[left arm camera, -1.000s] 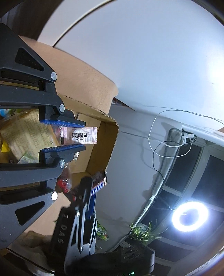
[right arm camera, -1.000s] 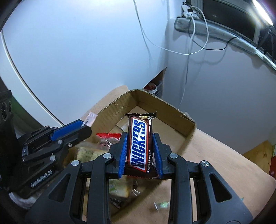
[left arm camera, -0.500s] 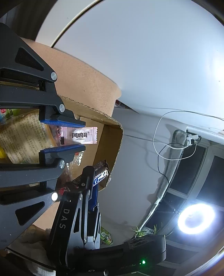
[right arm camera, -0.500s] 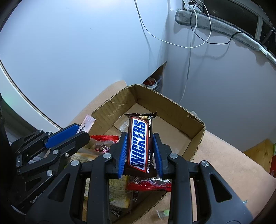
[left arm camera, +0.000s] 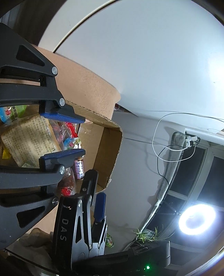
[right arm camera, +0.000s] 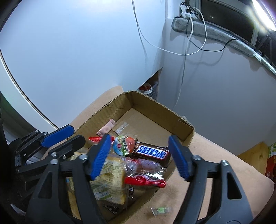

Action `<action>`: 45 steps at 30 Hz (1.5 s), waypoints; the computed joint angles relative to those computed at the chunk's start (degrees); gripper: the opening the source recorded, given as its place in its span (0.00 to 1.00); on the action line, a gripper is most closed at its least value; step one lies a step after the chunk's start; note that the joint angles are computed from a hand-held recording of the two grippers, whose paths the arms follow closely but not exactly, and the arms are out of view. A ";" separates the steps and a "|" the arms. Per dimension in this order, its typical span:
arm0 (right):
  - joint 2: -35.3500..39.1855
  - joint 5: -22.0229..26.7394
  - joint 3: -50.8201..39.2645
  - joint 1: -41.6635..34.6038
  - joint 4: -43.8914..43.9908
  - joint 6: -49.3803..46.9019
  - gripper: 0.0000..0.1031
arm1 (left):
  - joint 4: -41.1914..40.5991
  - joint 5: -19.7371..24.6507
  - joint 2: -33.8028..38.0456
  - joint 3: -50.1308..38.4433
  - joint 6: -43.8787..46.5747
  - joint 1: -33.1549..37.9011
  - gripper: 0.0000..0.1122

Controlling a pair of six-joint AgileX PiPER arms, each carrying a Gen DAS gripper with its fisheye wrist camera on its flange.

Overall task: Organize snacks
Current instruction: 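Carry both snacks into the cardboard box and open both tools, then grasp the green candy with the left tool while the right tool grasps the green mint packet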

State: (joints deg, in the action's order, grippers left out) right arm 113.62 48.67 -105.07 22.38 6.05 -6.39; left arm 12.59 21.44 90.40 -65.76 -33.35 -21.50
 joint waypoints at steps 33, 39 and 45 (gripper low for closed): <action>-42.27 -2.22 47.28 -44.46 34.11 -45.29 0.83 | 36.14 -0.44 -7.96 8.08 -45.70 -27.82 0.37; -35.90 -2.28 48.21 -48.50 35.78 -51.97 0.83 | 33.21 -0.45 -0.05 4.46 -44.78 -31.13 0.37; -27.98 -2.21 46.53 -50.04 37.46 -56.23 0.83 | 27.27 3.95 7.87 -2.06 -39.05 -30.80 0.37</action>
